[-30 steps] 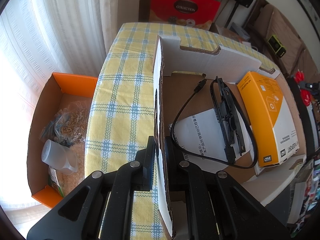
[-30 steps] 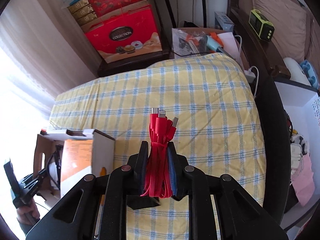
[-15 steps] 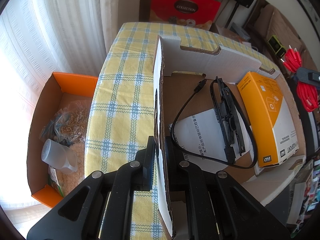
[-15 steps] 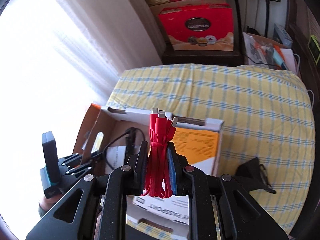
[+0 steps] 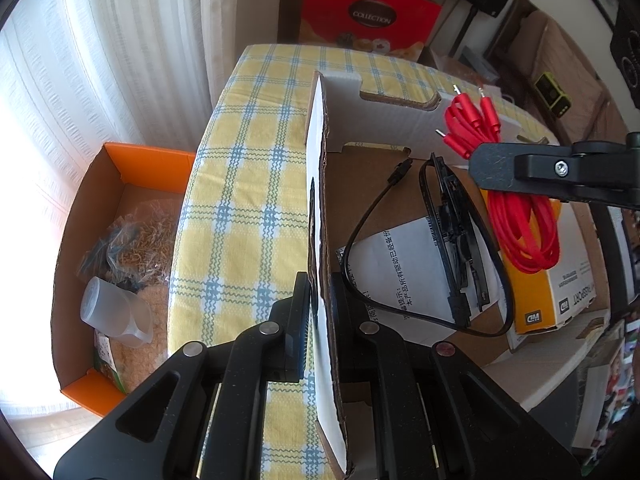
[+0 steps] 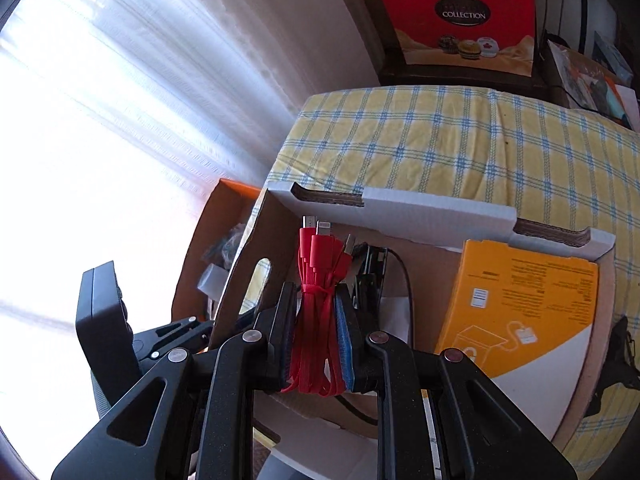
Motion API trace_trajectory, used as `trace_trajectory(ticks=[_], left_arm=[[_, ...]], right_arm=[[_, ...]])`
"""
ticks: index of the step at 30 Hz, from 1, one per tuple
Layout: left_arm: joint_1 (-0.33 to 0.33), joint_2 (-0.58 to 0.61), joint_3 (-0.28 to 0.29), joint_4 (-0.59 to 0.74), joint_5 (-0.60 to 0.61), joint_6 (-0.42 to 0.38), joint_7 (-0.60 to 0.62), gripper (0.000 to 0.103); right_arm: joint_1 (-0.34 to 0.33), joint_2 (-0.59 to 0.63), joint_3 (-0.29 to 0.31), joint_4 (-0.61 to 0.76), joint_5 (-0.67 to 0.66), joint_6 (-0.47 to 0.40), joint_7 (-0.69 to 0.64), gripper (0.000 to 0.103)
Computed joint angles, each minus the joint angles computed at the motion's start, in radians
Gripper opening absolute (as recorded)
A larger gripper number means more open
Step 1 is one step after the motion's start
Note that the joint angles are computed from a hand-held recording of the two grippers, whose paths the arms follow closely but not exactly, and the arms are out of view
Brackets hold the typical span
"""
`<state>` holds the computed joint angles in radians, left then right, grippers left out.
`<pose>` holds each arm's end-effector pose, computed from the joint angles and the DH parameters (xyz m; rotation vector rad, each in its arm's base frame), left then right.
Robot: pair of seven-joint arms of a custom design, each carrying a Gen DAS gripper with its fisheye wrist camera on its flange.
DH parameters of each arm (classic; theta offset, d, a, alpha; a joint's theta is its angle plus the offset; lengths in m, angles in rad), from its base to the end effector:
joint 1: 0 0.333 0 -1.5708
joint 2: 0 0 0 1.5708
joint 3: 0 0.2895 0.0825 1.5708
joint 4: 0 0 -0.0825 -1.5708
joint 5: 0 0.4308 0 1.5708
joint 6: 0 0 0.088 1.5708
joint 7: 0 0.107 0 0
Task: Organize objects
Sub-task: 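Carry the red cable bundle over the tray and lower it inside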
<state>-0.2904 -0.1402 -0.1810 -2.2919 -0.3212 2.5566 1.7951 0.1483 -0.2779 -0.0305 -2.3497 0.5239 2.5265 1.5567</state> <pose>0.5091 -0.2552 0.3983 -1.5637 2.5391 -0.6695 0.5397 0.0585 0.4407 -1.5807 1.9966 0.0038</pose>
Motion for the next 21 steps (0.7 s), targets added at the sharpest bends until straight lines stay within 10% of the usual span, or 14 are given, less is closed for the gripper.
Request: trace_trajectory(ticks=[21], left_arm=[[0.003, 0.005, 0.003, 0.007, -0.026, -0.007, 0.021, 0.009]], right_arm=[[0.014, 0.111, 0.031, 0.059, -0.042, 0.019, 0.04, 0.018]])
